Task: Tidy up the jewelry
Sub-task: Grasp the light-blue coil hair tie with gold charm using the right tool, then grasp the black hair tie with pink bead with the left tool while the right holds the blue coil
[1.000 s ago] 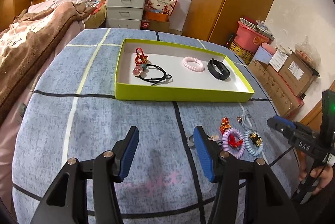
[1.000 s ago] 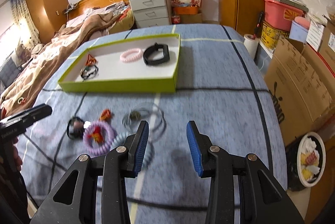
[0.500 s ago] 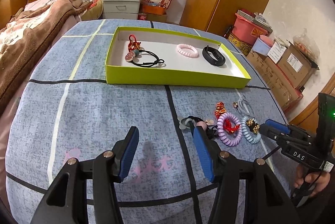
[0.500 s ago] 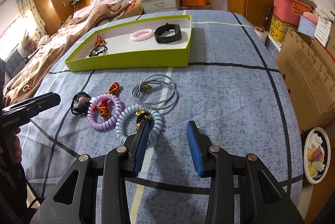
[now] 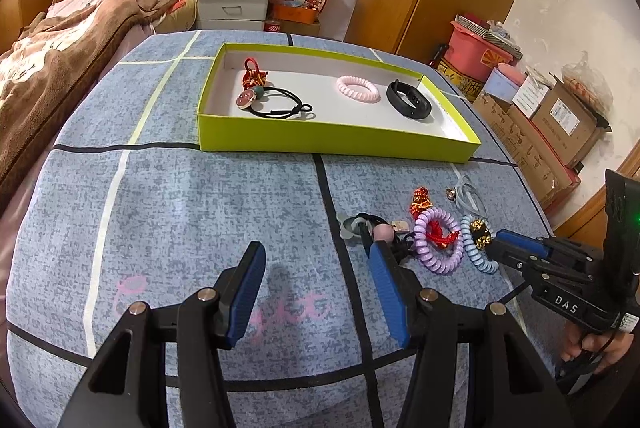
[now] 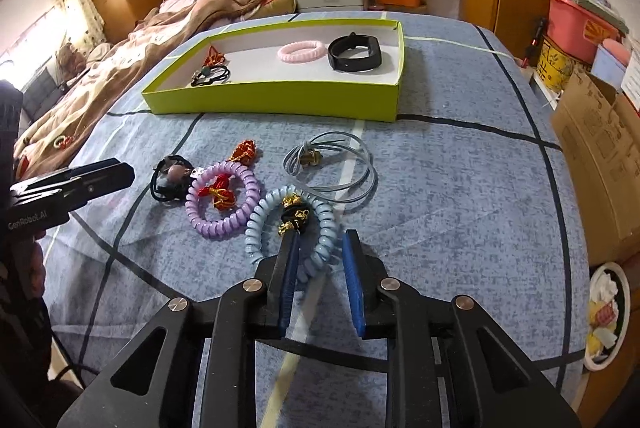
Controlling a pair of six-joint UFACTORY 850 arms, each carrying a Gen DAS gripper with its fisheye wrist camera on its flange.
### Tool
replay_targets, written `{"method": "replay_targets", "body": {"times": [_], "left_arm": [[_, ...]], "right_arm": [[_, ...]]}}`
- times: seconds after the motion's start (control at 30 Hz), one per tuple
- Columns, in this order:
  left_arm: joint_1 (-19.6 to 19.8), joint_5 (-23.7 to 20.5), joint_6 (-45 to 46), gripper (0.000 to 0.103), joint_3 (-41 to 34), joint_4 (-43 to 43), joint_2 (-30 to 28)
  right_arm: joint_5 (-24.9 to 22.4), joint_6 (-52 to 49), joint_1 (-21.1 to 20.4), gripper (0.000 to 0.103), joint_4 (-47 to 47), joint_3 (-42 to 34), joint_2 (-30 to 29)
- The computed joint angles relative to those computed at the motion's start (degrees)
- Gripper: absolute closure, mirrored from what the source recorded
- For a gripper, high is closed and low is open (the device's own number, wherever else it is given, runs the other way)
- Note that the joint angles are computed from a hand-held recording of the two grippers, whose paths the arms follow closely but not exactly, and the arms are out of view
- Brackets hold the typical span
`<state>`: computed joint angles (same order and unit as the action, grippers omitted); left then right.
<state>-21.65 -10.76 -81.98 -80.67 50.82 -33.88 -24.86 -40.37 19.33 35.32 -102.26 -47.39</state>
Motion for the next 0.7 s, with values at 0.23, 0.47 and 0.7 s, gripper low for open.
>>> {"method": "replay_targets", "body": {"times": [0.23, 0.47, 0.7], "left_arm": [[0.0, -0.3, -0.3, 0.047, 0.2, 0.0, 0.1], [0.1, -0.2, -0.1, 0.047, 0.3, -0.8, 0.1], [0.6, 3.3, 2.3, 0.047, 0.7, -2.9, 0.0]], "right_arm": [[0.4, -1.2, -0.2, 0.093, 2.4, 0.8, 0.4], [1.2, -9.4, -1.6, 0.093, 14.0, 3.8, 2.5], [0.8, -19.3, -2.2, 0.093, 26.3, 5.2, 3.7]]}}
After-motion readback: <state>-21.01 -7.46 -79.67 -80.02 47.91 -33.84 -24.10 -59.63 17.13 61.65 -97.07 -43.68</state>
